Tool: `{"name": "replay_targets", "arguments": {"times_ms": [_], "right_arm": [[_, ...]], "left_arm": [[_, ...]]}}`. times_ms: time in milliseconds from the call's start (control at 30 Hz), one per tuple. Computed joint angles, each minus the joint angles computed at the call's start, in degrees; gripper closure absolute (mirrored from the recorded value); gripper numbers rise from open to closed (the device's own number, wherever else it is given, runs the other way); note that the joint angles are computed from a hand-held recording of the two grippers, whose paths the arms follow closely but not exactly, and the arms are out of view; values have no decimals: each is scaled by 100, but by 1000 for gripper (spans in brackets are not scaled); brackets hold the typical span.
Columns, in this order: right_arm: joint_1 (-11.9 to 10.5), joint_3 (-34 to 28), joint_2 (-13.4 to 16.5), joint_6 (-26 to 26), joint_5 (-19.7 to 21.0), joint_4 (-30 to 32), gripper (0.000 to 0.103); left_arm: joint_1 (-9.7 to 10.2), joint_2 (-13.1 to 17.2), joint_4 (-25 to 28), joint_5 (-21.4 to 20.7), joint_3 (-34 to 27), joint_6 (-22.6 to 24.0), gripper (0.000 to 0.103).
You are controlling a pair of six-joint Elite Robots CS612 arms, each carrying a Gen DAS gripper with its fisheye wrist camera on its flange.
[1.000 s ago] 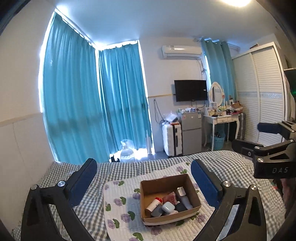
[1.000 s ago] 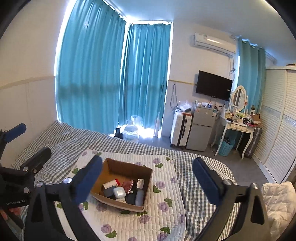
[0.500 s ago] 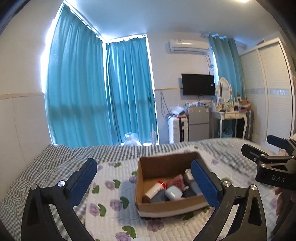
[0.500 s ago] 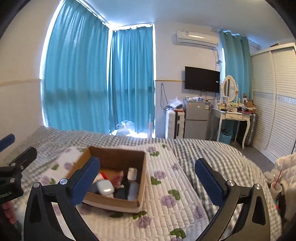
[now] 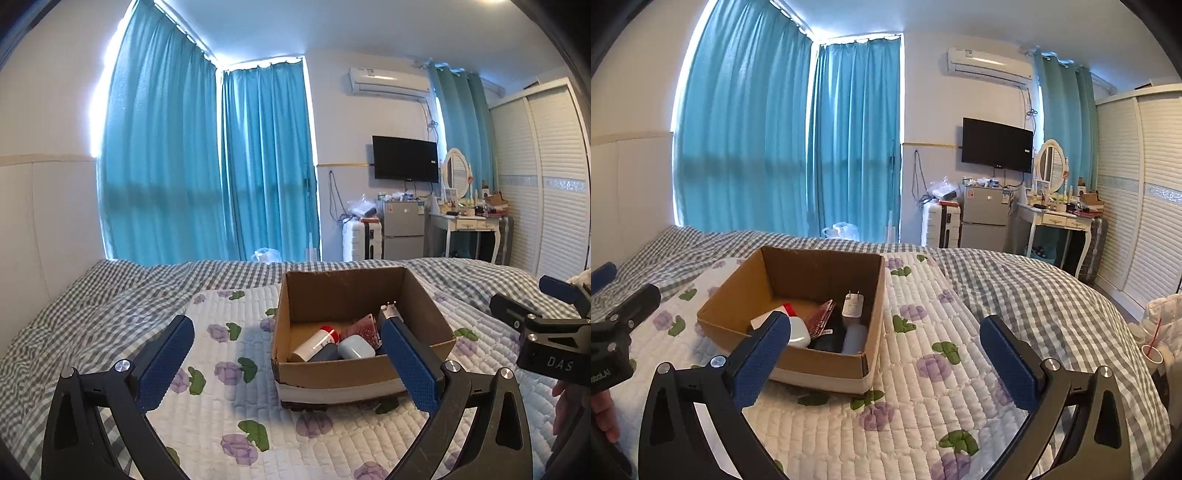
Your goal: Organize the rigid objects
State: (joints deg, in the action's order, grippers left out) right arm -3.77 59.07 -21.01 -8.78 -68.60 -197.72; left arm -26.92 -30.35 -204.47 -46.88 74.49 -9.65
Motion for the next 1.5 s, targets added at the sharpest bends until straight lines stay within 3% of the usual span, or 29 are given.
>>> {"name": "replay_targets", "arguments": {"times_ms": [1500], "right_arm": [[40, 1, -5, -63, -122, 256, 0]], "left_arm": [[14, -34, 422, -109, 45, -348, 0]]}}
